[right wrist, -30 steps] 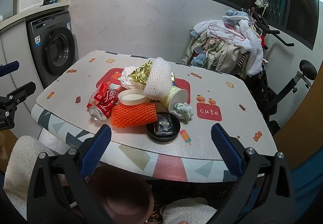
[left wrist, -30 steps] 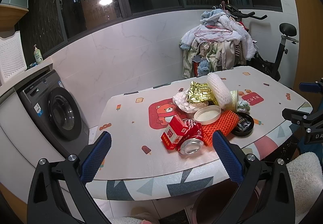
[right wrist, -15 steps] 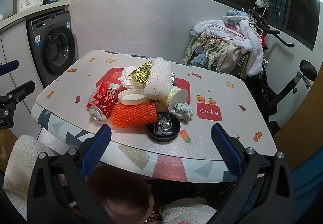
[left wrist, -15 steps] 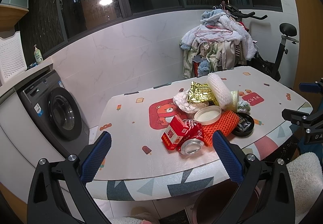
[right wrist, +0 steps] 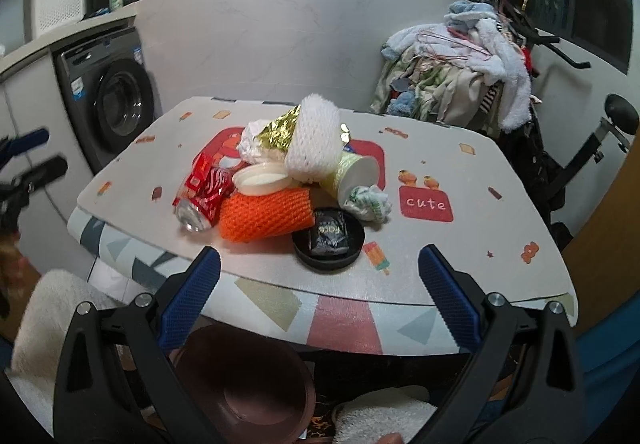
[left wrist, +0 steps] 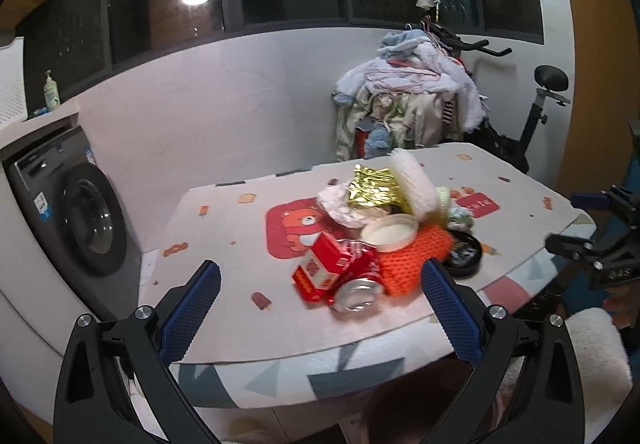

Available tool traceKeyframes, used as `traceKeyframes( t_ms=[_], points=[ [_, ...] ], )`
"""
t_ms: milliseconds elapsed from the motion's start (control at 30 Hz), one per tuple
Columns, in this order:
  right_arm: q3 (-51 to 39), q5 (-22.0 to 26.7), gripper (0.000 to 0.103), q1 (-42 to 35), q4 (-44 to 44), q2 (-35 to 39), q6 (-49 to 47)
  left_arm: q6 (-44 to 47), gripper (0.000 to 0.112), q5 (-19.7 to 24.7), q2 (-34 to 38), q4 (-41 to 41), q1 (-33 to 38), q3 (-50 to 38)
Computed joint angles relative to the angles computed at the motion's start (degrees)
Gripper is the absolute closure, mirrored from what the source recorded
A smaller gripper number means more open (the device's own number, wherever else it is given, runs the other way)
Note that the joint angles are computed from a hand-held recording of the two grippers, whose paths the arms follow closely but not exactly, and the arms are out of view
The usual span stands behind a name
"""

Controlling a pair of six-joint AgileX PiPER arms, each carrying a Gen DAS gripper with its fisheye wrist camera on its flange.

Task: Collect trash
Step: 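Grasp the white bubble-wrap sleeve with the right gripper while the left gripper grasps the red cigarette box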

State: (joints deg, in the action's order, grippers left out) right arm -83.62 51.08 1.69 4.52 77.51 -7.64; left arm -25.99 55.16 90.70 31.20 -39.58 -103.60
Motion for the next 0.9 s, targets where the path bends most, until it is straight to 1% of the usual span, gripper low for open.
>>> traceKeyframes(
  t_ms=[33, 67, 100, 133, 167, 200, 267, 300, 367, 433, 467, 500, 600, 667, 733, 833, 900],
  points=[
    [1.7, -1.3, 0.006, -0.3, 0.4, -0.5, -1.6, -0.4, 0.014, -1.0, -0.5, 0.4, 0.4, 1.3],
    [2.1, -1.5, 0.006, 0.2, -0.5, -0.3, -1.1, -0.2, 0.014, -1.1, -0.3, 0.3, 0.9, 1.5],
    [2.0, -1.0, 0.006, -0.1, 0.0, 0.3, -1.6, 0.4, 0.014, -1.0, 0.1, -0.1, 1.6, 1.4],
    [1.5, 0.8, 0.006, -1.5, 2.8, 1.5, -3.3, 0.9, 0.014, -1.1, 0.2, -1.4, 2.3, 1.6],
    [1.4, 1.4, 0.006, -1.8, 3.7, 2.3, -3.2, 2.0, 0.014, -1.2, 0.5, -3.6, 3.2, 1.6],
    [1.8, 1.1, 0.006, -1.6, 2.3, 2.9, -1.5, 4.0, 0.014, -1.1, 1.0, -6.9, 4.6, 1.2],
    [2.6, 0.0, 0.006, -0.7, -1.8, 3.6, 2.0, 5.3, 0.014, -0.7, 1.9, -10.5, 6.1, 0.9],
    [2.7, -0.3, 0.006, -0.9, -1.4, 4.1, 1.7, 5.1, 0.014, -0.6, 2.3, -10.8, 6.4, 1.1],
    [3.4, -1.9, 0.006, -2.1, 2.0, 4.7, -1.4, 4.0, 0.014, 1.5, 4.0, -10.2, 6.7, -0.2],
    [3.1, -3.0, 0.006, -2.5, 3.9, 5.9, -3.8, 2.8, 0.014, 1.1, 4.1, -9.0, 6.7, 1.0],
    [2.6, -3.7, 0.006, -2.1, 3.5, 6.8, -3.6, 2.5, 0.014, 1.2, 4.8, -8.8, 6.9, 0.6],
    [2.0, -3.9, 0.006, -2.0, 3.7, 7.8, -3.8, 2.3, 0.014, 0.9, 5.1, -8.6, 7.1, 0.6],
    [-1.3, -3.7, 0.006, -3.0, 10.2, 12.1, -7.5, 2.3, 0.014, -0.2, 6.3, -8.9, 7.7, 0.0],
    [-3.7, -3.8, 0.010, -2.9, 12.6, 14.9, -8.8, 3.0, 0.014, -0.2, 7.5, -9.4, 8.3, -1.1],
    [-6.9, -3.4, 0.013, -2.6, 13.9, 18.4, -9.0, 3.6, 0.014, -0.2, 8.6, -9.9, 8.7, -2.1],
    [-10.7, -3.8, 0.013, -1.9, 13.1, 22.0, -7.2, 4.0, 0.014, -0.3, 9.8, -10.6, 9.5, -3.3],
    [-15.0, -4.0, 0.013, -1.9, 12.8, 24.9, -5.5, 4.4, 0.014, -0.6, 10.5, -11.2, 10.2, -4.0]
  ],
)
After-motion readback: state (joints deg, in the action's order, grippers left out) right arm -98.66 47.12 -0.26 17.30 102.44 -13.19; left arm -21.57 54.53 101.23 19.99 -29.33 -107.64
